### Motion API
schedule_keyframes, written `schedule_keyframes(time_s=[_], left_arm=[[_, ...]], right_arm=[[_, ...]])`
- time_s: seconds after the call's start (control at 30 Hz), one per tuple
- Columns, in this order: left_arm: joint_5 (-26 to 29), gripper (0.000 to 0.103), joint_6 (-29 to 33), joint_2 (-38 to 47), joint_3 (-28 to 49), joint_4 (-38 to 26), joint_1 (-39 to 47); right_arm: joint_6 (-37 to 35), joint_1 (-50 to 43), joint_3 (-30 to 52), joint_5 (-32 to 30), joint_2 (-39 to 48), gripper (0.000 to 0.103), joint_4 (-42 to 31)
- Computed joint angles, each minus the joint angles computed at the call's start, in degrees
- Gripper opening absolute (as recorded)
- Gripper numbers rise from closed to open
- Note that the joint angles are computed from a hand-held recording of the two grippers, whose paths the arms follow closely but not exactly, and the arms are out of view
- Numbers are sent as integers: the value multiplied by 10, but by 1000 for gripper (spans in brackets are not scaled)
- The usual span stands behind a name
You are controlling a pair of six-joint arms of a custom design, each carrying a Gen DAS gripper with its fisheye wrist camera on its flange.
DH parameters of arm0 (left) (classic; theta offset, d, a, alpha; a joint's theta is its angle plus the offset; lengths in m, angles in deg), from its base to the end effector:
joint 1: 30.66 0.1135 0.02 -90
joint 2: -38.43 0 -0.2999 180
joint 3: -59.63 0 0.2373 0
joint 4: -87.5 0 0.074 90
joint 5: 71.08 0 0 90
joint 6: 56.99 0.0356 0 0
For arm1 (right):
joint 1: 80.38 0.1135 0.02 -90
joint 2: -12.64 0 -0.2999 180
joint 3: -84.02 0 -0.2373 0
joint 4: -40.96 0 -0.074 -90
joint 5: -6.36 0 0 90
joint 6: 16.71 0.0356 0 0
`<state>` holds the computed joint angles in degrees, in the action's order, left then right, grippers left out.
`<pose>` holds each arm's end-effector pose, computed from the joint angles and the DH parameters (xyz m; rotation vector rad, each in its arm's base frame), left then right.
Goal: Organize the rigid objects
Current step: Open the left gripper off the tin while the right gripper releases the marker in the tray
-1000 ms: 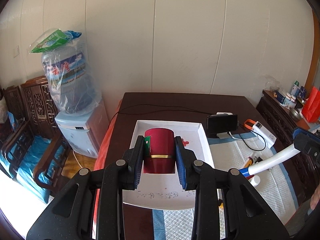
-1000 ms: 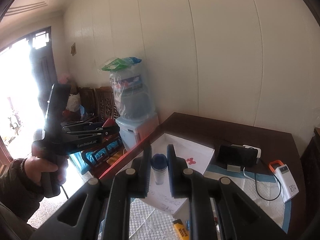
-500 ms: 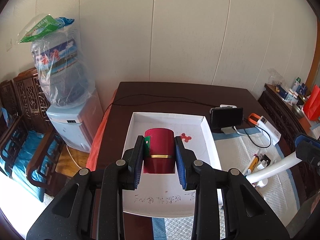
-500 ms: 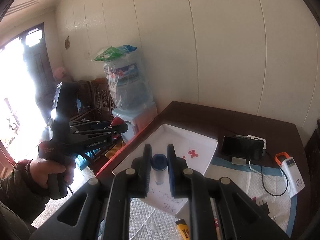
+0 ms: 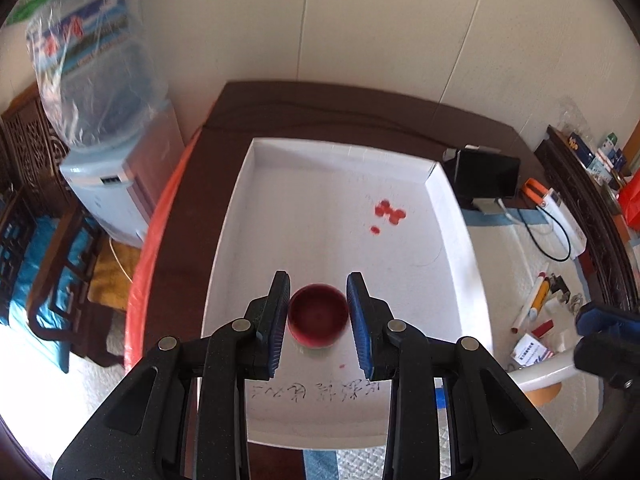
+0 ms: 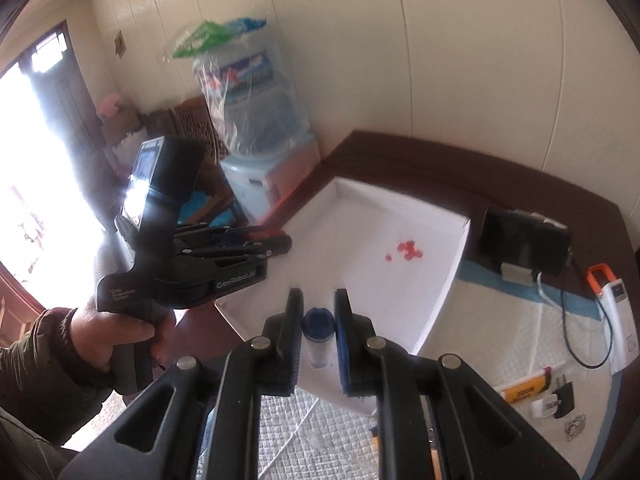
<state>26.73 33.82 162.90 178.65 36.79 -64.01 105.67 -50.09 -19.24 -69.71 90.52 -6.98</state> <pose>0.4040 -0.2717 0.2474 0.8105 2.4550 -0.3897 0.2335 0.1265 0.3200 0.1533 2.4003 0.2155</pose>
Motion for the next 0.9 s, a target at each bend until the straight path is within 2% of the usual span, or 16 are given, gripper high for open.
schedule_keyframes(time_s=[0.1, 0.2, 0.27, 0.3, 0.33, 0.37, 0.4, 0.43, 0.47, 0.5, 0.57, 0.7, 0.9], left_arm=[[4, 29, -15, 29, 22, -9, 8], [17, 29, -24, 56, 53, -29, 19], [19, 33, -29, 68, 65, -33, 24], [19, 42, -33, 71, 66, -31, 26], [21, 61, -38, 71, 63, -22, 28], [26, 73, -42, 69, 55, -10, 31], [30, 92, -45, 67, 48, 3, 33], [35, 103, -49, 62, 34, 22, 35], [40, 103, -52, 60, 27, 33, 37], [42, 103, -56, 59, 22, 40, 39], [42, 103, -69, 56, 13, 52, 43], [50, 103, -95, 39, -17, 93, 54], [50, 103, -86, -5, -68, 142, 53]], right_arm=[[-9, -32, -2, -34, 41, 13, 19], [-20, -52, 7, -42, 75, 13, 26], [-24, -66, 15, -47, 98, 13, 31], [-26, -73, 17, -48, 109, 13, 35], [-28, -78, 18, -47, 115, 13, 41], [-29, -83, 18, -43, 119, 14, 49], [-29, -88, 19, -38, 124, 15, 54], [-28, -91, 22, -37, 129, 15, 54], [-23, -95, 21, -28, 131, 27, 56], [-17, -96, 18, -17, 131, 61, 59], [-11, -95, -7, 8, 111, 103, 90], [4, -83, -18, 60, 78, 103, 88], [43, -41, -29, 149, 10, 103, 74]])
